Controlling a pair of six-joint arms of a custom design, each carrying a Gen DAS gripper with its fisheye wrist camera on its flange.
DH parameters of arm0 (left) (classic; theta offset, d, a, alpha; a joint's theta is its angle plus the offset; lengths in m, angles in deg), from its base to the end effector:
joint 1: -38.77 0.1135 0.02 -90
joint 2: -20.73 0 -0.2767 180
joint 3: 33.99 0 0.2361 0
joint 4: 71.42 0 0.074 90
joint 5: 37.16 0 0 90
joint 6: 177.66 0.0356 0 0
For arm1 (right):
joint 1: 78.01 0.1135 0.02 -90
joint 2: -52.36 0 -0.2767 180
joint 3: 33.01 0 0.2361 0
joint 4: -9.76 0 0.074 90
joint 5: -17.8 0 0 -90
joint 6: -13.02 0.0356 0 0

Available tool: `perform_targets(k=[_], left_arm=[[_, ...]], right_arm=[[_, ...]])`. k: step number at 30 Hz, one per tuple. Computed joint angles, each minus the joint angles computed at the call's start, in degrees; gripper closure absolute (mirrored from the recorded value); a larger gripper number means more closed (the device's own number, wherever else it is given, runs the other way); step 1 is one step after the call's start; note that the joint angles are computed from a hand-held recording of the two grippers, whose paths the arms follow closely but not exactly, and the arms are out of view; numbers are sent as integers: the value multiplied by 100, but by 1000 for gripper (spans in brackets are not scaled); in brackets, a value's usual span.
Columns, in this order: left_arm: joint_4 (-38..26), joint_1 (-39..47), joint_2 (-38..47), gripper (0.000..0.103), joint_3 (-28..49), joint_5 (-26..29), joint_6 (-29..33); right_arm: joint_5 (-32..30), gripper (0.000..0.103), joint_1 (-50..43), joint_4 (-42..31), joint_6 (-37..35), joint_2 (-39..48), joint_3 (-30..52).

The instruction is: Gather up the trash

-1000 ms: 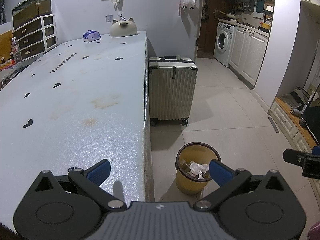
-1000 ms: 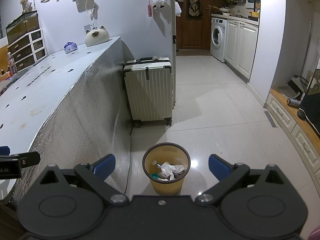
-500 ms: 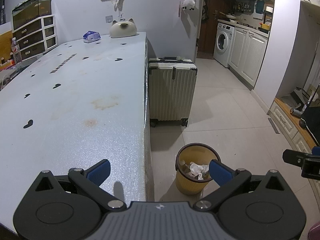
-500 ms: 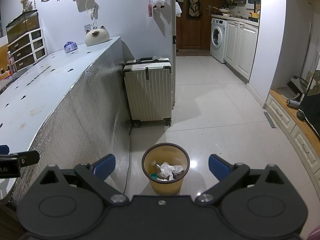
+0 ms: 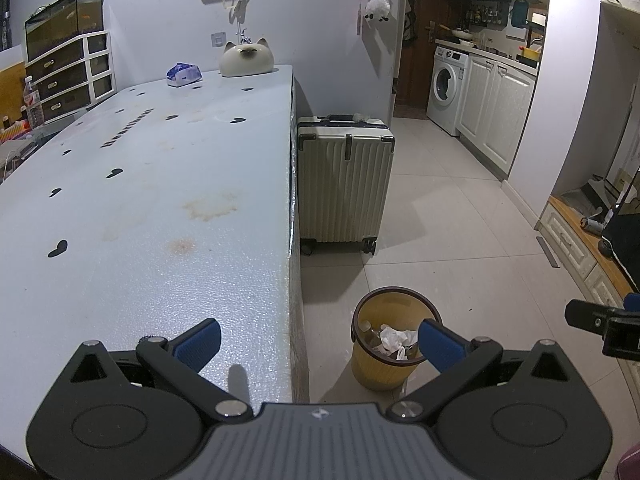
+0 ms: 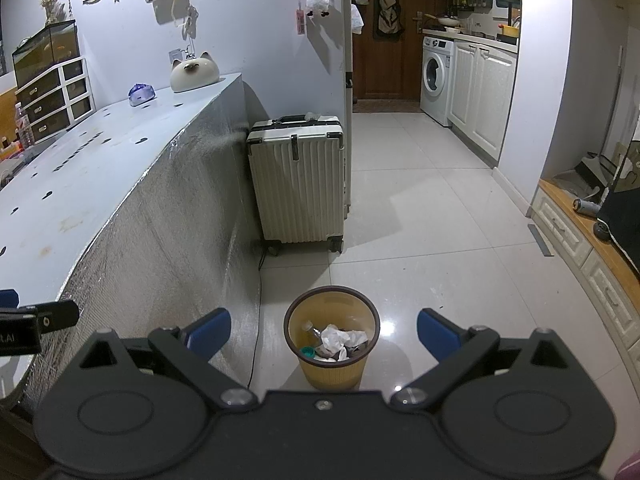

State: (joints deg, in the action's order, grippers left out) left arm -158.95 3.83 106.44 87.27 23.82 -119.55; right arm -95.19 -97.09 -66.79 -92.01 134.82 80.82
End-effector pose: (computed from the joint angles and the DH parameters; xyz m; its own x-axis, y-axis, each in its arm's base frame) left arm 0.2199 -0.1325 0.4439 -0.6835 -0.0860 -0.7249 -0.1239 0.9923 -0.0009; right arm 0.2508 -0.0720 0.4350 -0.6580 -0.0250 -0.7526 -0.1345 0.9873 0.0848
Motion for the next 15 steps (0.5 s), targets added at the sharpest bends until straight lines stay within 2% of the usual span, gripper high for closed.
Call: perform_targets(k=[15], left_arm=[[-58, -37, 20, 0, 83, -37, -2]], right_arm=[[-7, 3, -8, 12, -3, -2, -13]])
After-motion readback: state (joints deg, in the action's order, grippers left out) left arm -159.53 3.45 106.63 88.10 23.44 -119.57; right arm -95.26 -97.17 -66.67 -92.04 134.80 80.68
